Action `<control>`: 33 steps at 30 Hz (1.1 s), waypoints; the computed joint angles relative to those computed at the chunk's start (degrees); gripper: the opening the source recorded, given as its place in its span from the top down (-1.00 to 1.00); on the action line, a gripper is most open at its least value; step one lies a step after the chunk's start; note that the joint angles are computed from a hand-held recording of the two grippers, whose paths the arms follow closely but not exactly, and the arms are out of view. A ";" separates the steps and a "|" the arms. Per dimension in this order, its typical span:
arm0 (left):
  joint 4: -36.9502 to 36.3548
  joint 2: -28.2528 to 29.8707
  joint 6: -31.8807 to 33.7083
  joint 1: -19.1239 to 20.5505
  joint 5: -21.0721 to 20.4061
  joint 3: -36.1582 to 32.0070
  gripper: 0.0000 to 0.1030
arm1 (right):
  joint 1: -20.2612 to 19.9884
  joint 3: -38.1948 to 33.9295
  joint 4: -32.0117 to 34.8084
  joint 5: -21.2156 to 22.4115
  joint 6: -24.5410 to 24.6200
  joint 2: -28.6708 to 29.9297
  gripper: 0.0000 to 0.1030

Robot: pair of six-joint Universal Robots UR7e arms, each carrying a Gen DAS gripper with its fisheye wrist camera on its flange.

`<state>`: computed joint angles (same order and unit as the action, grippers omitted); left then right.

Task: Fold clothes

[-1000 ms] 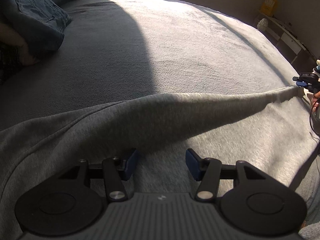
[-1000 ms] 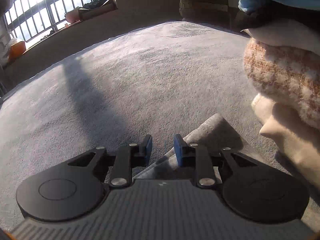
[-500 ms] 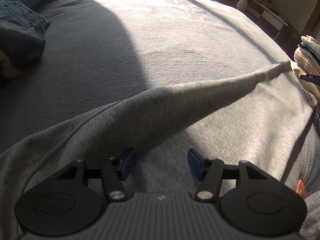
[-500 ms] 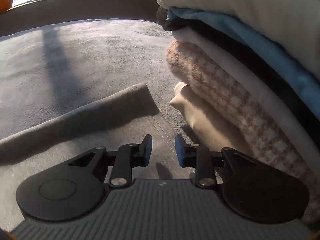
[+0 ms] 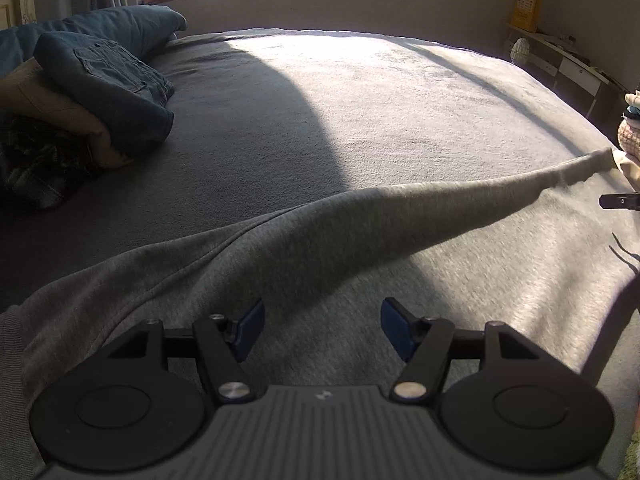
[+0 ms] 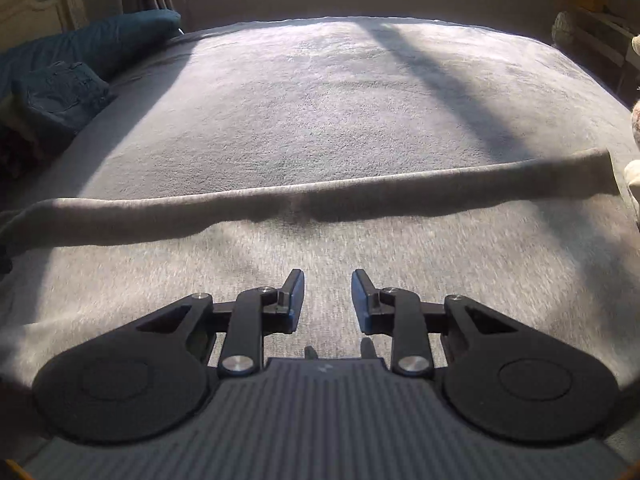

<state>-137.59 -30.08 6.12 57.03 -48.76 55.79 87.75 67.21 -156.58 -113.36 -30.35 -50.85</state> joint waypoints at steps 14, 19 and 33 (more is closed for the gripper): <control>7.91 -0.38 -11.18 -1.60 5.18 1.62 -0.72 | 8.61 -0.87 7.33 -0.04 -3.93 7.48 0.03; 10.50 -0.61 -16.97 -0.73 4.26 1.84 -0.83 | 9.25 1.39 3.75 -4.80 -2.73 7.71 -0.10; 9.47 -0.31 -16.82 -0.80 4.96 2.89 -1.00 | 9.12 -1.26 6.43 -9.88 1.83 10.34 -0.73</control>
